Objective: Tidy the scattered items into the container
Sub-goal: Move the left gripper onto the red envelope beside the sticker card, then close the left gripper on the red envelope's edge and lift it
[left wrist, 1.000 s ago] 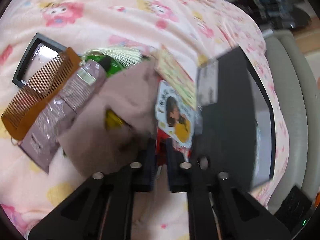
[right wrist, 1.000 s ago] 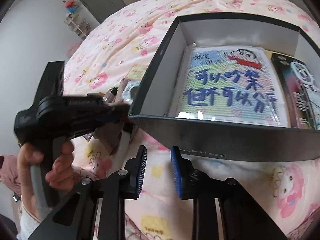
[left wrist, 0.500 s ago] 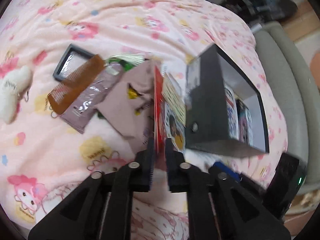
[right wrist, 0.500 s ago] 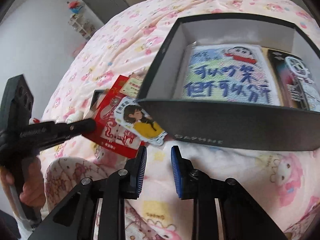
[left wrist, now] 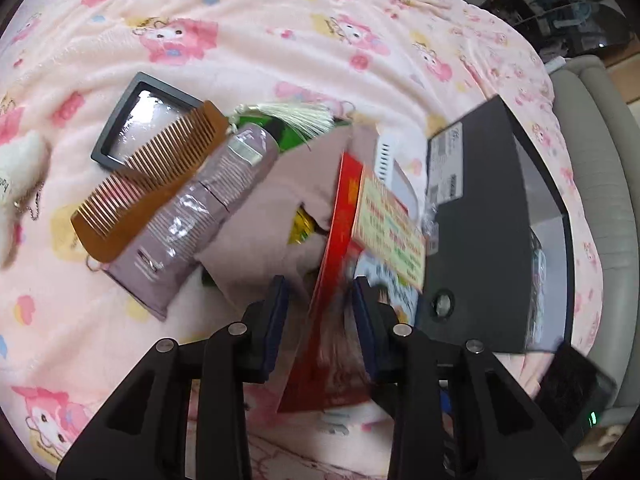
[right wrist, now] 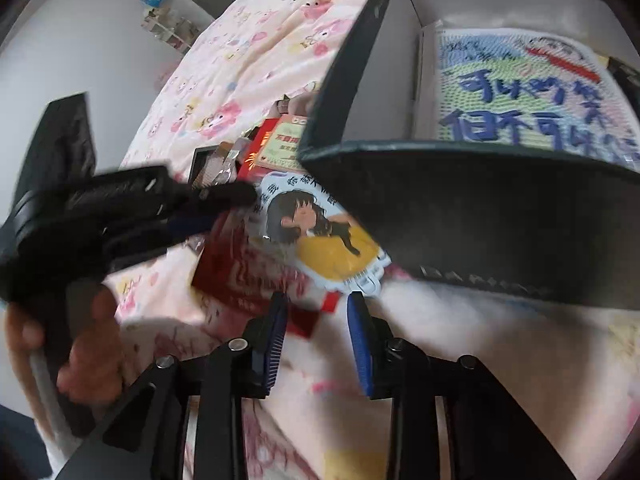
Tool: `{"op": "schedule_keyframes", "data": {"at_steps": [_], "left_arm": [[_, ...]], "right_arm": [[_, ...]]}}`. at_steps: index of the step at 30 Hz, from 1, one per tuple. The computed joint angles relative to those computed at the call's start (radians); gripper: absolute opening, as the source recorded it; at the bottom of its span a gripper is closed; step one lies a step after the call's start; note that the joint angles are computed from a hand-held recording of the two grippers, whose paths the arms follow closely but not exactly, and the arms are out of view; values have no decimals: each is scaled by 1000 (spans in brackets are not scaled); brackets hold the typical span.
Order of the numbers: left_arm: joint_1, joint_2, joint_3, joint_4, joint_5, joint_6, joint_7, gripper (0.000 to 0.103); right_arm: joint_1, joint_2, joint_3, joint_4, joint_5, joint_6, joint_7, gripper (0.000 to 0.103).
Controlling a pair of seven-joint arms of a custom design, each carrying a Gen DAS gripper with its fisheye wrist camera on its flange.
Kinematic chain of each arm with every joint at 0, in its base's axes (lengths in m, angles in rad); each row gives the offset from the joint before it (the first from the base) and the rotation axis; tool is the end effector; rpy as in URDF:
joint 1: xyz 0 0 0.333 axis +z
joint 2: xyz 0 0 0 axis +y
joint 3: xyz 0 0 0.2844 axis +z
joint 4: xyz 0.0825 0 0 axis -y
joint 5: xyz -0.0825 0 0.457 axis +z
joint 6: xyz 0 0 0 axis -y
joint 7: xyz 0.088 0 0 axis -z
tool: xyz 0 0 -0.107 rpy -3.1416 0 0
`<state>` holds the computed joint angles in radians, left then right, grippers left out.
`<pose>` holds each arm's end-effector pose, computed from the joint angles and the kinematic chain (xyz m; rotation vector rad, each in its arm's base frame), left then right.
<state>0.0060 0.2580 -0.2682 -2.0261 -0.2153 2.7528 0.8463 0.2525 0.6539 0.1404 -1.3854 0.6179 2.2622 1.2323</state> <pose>0.6584 -0.1640 0.2994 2.6951 -1.3080 0.7734 0.7367 0.3002 0.3005 -2.0837 1.4701 0.3774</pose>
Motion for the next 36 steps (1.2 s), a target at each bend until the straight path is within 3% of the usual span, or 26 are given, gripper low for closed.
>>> {"op": "schedule_keyframes", "data": {"at_steps": [4,7,9,11,12,13,16,20,23,28,33,36], "left_arm": [[65,-35,-95,-56,-243,68,196,32],[43,-77,-90,-96,-311,84,235,32],[22,-102,-77,-119,-350,93,247,32],[-32,-119,-19,-135,-220,75,125,29],[-65,-111,17,-122,-95,46,23,16],[-85,-96,39,-98,-2,13,-41,12],[-92,-89,36,-82,68,19,-60,6],[-62,-165,-35,-162,-184,98,134,0],[-117,-240,-17,-220,-173,116,113,0],[-207,-294,14,-281,-243,149,100,0],[-243,-292,55,-289,-221,127,50,1],[-244,-285,70,-286,-233,117,30,9]], "right_arm": [[-8,25,28,7,44,53,-53,28],[-59,30,75,15,144,-24,-108,28],[-64,4,75,-15,174,-29,-134,28],[-40,-32,46,-59,153,13,-114,28],[-23,-47,26,-79,126,36,-84,28],[-15,-54,14,-89,111,47,-63,28],[-31,-54,19,-96,125,25,-50,28],[-63,-136,34,-185,181,15,-109,28],[-84,-214,30,-260,235,-25,-138,28],[-65,-309,1,-360,245,-1,-179,29],[-49,-292,-11,-350,244,3,-170,30],[-53,-278,-29,-336,197,-11,-180,30]]}}
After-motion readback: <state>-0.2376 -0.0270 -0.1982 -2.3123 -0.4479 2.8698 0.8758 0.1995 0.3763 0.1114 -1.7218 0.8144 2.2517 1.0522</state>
